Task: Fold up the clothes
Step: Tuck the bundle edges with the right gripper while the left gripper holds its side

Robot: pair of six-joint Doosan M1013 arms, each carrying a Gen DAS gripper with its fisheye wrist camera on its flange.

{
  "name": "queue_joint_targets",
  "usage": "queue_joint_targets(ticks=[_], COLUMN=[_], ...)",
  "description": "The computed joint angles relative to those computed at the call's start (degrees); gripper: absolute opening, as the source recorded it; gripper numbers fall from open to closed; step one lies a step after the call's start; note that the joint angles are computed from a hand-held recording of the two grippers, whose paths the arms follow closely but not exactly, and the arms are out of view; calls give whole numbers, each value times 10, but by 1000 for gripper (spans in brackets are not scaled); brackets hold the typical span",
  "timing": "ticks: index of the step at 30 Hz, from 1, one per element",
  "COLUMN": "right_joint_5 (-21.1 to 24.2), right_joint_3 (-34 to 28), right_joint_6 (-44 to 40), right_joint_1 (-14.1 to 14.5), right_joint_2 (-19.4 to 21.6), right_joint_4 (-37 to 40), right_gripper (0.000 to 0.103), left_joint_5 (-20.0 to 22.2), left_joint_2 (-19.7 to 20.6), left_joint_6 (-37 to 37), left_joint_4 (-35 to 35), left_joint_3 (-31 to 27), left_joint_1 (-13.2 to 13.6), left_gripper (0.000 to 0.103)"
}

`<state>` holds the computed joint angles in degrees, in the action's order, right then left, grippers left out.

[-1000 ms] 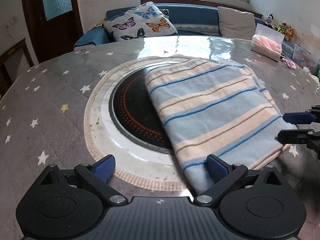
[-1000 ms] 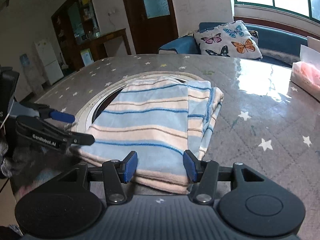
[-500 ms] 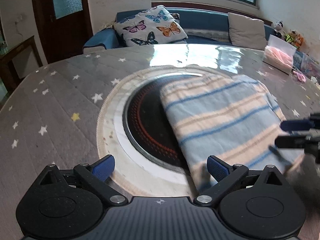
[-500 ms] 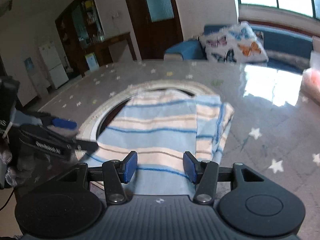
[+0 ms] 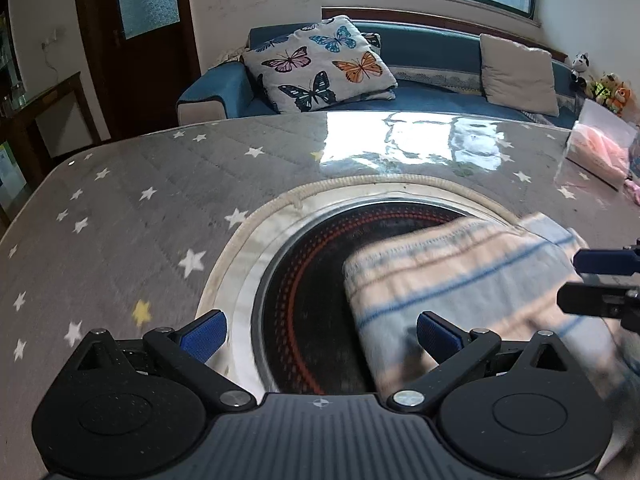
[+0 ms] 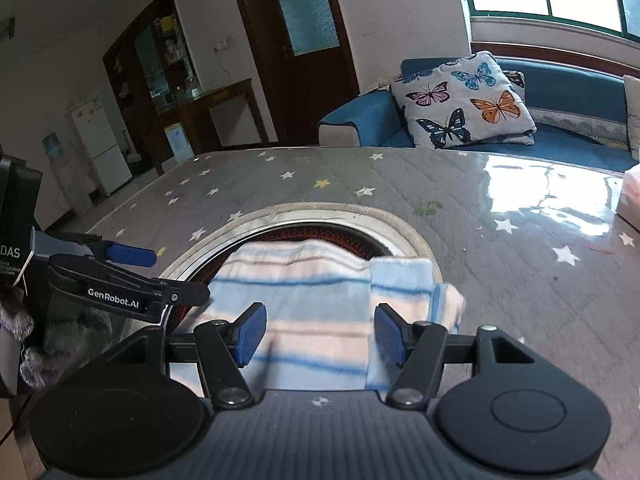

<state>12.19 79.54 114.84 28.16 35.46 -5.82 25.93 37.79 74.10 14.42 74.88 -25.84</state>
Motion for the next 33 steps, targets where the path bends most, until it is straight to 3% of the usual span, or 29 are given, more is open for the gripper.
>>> queue_joint_targets(ticks=[3,9,15,20,23,27,31,33], right_joint_5=[36,28,21,63,48,23,12,3], right_joint_3=[-15,-6,-32,-52,-43,-26,-16,-8], right_joint_6=[41,51,-54,-31,-62,-77,-131,-184], right_joint_1=[-4,-7,-7,-10,-15,-16,-16,-16], right_joint_2=[14,7,17,35,32,22,16,12], right_joint_4=[-23,-31,54,51,100,109,153,192], right_gripper=[60,58,57,51,49,75,78,86], left_joint_5=[22,39,28,52,53,40,36,38], left_joint_2=[16,25,32,55,54,48,49,51], left_joint_6=[-15,-40,-15,-2,-2,8,61,90], left_joint_4=[21,40,20,11,5,-7,-67,-92], left_joint_3=[-22,-33,-52,-80,-81,-78,-86,-91], left_joint_1=[-1,2,0,2,3,0,-3,-4], left_gripper=[103,103,103,103,103,103,103,103])
